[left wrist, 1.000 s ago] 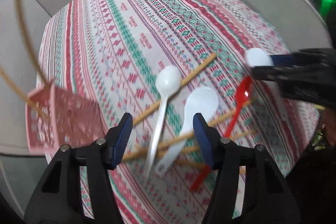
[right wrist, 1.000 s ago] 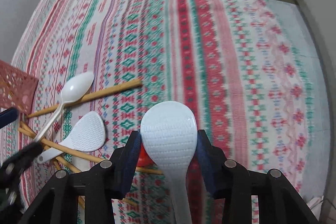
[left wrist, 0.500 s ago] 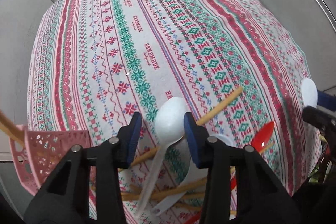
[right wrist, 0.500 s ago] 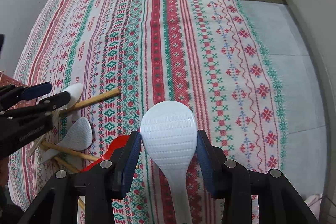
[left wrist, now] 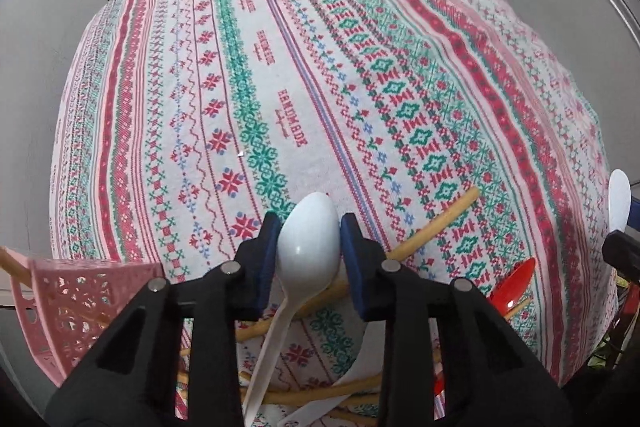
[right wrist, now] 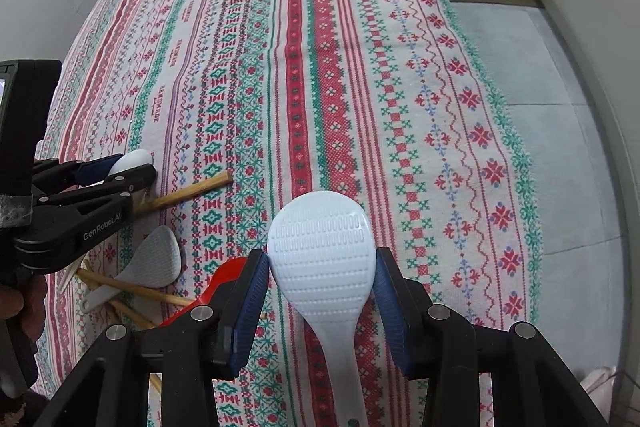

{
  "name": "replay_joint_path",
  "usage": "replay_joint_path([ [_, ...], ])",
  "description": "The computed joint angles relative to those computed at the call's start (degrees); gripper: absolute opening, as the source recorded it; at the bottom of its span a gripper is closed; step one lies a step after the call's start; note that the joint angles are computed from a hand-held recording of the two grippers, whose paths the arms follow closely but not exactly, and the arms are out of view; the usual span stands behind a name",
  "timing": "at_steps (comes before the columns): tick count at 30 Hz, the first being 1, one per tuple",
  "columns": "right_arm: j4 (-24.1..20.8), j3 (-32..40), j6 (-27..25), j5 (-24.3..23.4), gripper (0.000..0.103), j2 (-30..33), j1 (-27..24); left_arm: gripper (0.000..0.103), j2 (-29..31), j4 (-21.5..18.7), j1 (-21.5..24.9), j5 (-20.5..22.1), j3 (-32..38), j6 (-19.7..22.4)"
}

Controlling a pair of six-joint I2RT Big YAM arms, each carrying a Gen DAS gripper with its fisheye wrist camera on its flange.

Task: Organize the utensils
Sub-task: 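Grasp the white spoon with the left gripper while the right gripper holds the paddle, then lift the spoon and paddle and carry both toward the pink basket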

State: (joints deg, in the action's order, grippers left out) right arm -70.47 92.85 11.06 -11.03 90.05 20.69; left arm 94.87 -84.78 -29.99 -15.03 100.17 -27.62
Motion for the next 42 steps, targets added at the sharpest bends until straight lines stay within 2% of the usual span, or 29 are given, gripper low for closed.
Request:
replay_joint_path([
  [4, 0.24, -0.14, 0.43, 0.10, 0.047, -0.90, -0.15, 0.033, -1.78, 0.98, -1.05, -0.95, 0.05, -0.57],
  [11, 1.57, -0.37, 1.89, -0.36, 0.046, -2.91, 0.00, 0.033, -8.03, 6.46, -2.83, -0.39, -1.90, -2.08],
  [12, 1.79, -0.29, 2.00, -0.62, 0.032, -3.28, 0.11, 0.033, -9.20, 7.75, -3.00, -0.44, -2.39, -2.05],
  [13, 2.00, -0.21, 2.26, -0.73, 0.026, -3.53, 0.24, 0.033, -9.99, 8.99, -2.90, -0.36, -2.78, -1.78],
  [17, 3.96, -0.22, 2.21, 0.22, 0.026, -4.56, 1.11, 0.033, -15.12, 14.01, -2.33, -0.21, -5.30, -2.21],
  [21, 3.19, 0.87, 2.79, 0.48, 0.026, -3.27, 1.17, 0.033, -18.60, 15.73, -1.83, 1.22, -7.15, -3.47],
  [23, 2.68, 1.47, 2.79, 0.17, 0.033, -2.10, 1.36, 0.033, -19.74, 15.70, -2.11, 1.09, -7.95, -3.78],
  [24, 2.36, 1.79, 2.59, -0.06, 0.041, -1.48, 1.57, 0.033, -20.19, 15.43, -2.42, 0.65, -8.30, -3.73],
  [25, 1.52, 2.43, 1.88, -0.56, 0.042, -0.48, 2.01, 0.033, -20.61, 15.29, -2.69, 0.34, -8.72, -3.74],
  [29, -0.76, 4.79, -1.54, -2.23, 0.042, 3.43, 4.15, 0.033, -22.12, 15.01, -2.96, 0.05, -10.40, -3.61],
  [33, -4.21, 7.82, -5.68, -0.02, 0.042, 8.26, 6.40, 0.033, -23.23, 14.31, -2.76, 0.49, -11.76, -3.56],
  [36, -5.55, 9.56, -6.52, 0.00, 0.043, 10.79, 7.07, 0.033, -24.06, 13.84, -2.49, 1.10, -12.86, -3.51],
  [40, -6.28, 11.63, -7.37, 0.99, 0.063, 13.23, 8.22, 0.033, -25.13, 13.34, -2.12, 1.39, -13.74, -2.66],
  [42, -5.89, 12.10, -8.30, 2.57, 0.064, 13.66, 8.97, 0.033, -25.78, 13.24, -1.72, 1.55, -14.27, -2.40],
])
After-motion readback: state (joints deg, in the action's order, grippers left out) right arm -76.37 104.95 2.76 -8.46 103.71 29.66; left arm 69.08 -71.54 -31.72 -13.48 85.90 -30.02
